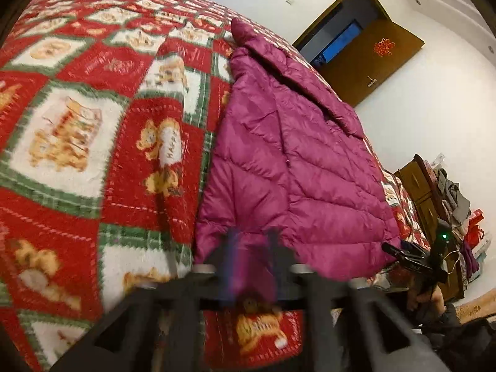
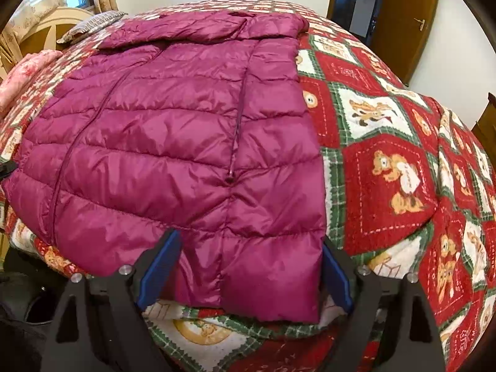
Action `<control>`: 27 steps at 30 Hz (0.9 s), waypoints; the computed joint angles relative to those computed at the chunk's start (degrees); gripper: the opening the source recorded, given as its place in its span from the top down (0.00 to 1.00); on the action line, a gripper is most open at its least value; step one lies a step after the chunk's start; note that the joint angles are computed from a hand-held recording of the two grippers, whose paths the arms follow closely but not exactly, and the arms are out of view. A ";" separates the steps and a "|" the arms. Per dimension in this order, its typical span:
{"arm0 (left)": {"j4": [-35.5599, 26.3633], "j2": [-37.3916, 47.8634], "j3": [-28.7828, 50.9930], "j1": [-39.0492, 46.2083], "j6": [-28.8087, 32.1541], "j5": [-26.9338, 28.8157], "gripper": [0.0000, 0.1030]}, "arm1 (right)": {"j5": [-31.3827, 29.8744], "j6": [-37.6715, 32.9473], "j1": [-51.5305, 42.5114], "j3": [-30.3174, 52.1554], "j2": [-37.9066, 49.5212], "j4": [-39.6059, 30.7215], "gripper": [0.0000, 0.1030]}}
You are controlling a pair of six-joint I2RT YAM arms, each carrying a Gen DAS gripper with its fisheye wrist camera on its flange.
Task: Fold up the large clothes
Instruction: 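Lift the hem with both tools and fold it up toward the collar, then position both open tools at the folded edge of the magenta jacket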
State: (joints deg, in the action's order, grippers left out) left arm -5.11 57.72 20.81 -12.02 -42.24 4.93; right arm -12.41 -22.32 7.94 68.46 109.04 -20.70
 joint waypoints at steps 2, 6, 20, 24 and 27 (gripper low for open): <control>-0.77 -3.63 -0.52 -1.03 -0.13 -1.93 0.01 | -1.36 0.30 -0.43 -0.25 -0.40 -0.11 0.14; -2.55 0.13 2.76 -5.09 1.29 -9.08 0.01 | -2.60 0.51 -0.81 -0.15 -0.52 -0.33 0.14; -7.80 4.99 11.78 -10.45 9.85 -19.95 0.01 | -3.19 0.07 -2.46 -0.71 -1.35 -0.15 0.30; -3.18 13.98 11.97 -6.16 10.05 -11.67 0.01 | -4.96 0.58 -3.06 -0.50 -1.40 -0.30 0.31; -0.96 16.15 10.30 -5.21 8.76 -9.20 0.02 | -5.06 0.37 -3.19 -0.67 -1.66 -0.55 0.35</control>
